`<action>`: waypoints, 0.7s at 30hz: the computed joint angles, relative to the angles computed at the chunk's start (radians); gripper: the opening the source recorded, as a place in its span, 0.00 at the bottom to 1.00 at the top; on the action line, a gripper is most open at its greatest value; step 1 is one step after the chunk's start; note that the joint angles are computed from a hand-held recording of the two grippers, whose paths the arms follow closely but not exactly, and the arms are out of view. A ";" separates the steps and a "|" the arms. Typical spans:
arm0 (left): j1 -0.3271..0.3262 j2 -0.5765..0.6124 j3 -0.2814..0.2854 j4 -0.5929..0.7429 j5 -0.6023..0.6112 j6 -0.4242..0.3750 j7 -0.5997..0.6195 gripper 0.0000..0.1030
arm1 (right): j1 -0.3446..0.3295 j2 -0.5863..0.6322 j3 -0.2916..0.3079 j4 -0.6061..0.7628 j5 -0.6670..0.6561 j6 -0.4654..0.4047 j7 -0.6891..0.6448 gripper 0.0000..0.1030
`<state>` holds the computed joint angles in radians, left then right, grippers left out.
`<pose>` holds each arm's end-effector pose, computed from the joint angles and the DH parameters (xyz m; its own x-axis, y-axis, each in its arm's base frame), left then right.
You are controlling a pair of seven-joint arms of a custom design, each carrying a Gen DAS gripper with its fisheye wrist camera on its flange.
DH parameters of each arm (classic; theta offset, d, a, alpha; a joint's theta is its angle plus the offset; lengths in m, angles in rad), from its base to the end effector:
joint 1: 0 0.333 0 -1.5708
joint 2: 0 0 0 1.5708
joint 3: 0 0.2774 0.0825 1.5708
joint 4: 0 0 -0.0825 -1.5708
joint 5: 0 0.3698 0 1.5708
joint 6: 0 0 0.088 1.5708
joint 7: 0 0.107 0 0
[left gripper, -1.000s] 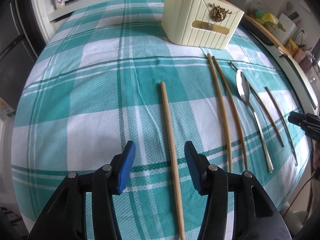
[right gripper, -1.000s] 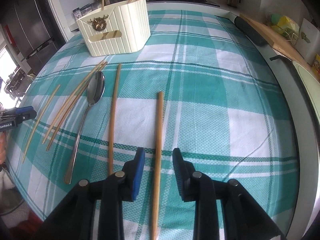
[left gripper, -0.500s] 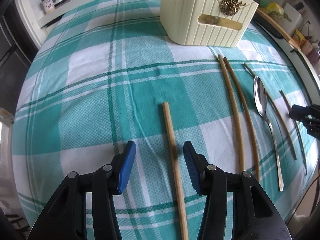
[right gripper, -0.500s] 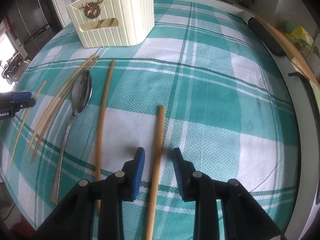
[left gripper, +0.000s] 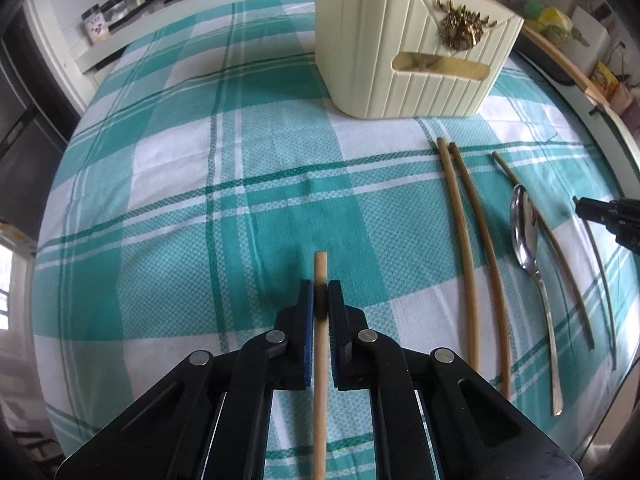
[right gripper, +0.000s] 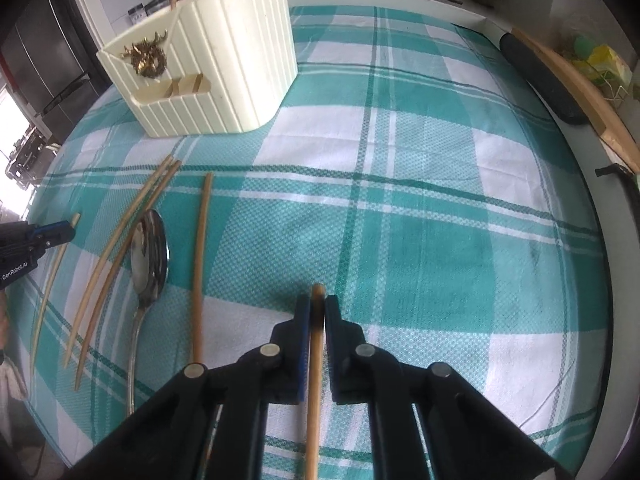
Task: Organize utensils
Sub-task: 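Lift both chopsticks into the cream holder box and open both tools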
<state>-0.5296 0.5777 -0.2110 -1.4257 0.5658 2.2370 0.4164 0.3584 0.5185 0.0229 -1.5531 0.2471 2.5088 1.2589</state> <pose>0.5473 -0.4416 0.3658 0.1595 -0.9871 0.0167 -0.8887 -0.1509 -0.4330 0.6495 0.2557 0.3680 0.5140 -0.8529 -0.0920 -0.7856 -0.4249 -0.4497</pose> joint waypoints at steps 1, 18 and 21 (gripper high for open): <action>-0.007 -0.029 0.007 -0.030 0.019 0.014 -0.025 0.05 | -0.014 -0.017 0.013 -0.017 0.027 0.020 -0.018 0.07; -0.041 -0.423 -0.065 -0.307 0.419 0.074 -0.404 0.05 | -0.039 -0.555 0.113 -0.480 0.885 0.412 -0.772 0.07; -0.037 -0.435 -0.077 -0.308 0.462 0.082 -0.445 0.05 | 0.010 -0.583 0.099 -0.482 1.022 0.479 -0.918 0.07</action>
<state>-0.5664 0.1431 -0.2880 -1.7335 1.0278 2.3186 -0.0287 0.3681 -0.0645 0.1216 -2.0348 1.2688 2.9877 0.3405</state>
